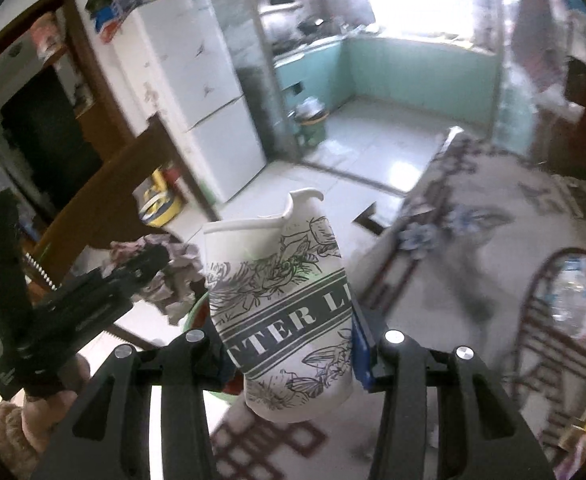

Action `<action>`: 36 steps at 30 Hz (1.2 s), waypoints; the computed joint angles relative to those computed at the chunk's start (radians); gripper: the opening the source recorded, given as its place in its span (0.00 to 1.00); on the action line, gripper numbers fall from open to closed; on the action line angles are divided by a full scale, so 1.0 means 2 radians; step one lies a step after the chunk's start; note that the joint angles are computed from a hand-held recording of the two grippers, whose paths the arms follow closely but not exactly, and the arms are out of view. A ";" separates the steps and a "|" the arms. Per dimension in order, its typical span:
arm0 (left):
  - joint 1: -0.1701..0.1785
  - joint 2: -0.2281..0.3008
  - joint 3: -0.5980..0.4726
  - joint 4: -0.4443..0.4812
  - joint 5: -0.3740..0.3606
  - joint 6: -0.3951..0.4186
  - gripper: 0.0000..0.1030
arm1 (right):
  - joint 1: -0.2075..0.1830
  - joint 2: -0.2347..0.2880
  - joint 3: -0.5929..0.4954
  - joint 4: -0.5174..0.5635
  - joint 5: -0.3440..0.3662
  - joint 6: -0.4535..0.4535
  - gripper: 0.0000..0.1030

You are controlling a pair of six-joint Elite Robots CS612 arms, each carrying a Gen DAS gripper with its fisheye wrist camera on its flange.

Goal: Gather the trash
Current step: 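Carry both items over the red bucket and open both grippers to drop them, then move both grippers back over the table toward the remaining trash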

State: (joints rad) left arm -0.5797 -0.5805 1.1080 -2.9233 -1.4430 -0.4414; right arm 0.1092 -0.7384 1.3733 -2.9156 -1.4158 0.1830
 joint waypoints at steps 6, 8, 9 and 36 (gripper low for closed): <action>0.011 0.015 -0.018 0.032 -0.003 -0.017 0.40 | 0.008 0.035 -0.059 0.068 0.034 -0.025 0.42; 0.013 0.018 -0.022 0.040 -0.003 -0.021 0.40 | 0.010 0.044 -0.074 0.086 0.038 -0.033 0.42; 0.014 0.021 -0.026 0.046 -0.002 -0.023 0.40 | 0.011 0.048 -0.079 0.092 0.039 -0.037 0.42; 0.009 0.012 -0.004 0.022 0.012 -0.046 0.79 | 0.011 0.029 -0.053 0.050 0.020 -0.061 0.67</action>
State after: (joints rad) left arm -0.5610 -0.5570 1.1008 -2.8790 -1.4183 -0.5340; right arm 0.1306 -0.6804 1.2679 -2.8163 -1.3756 0.0604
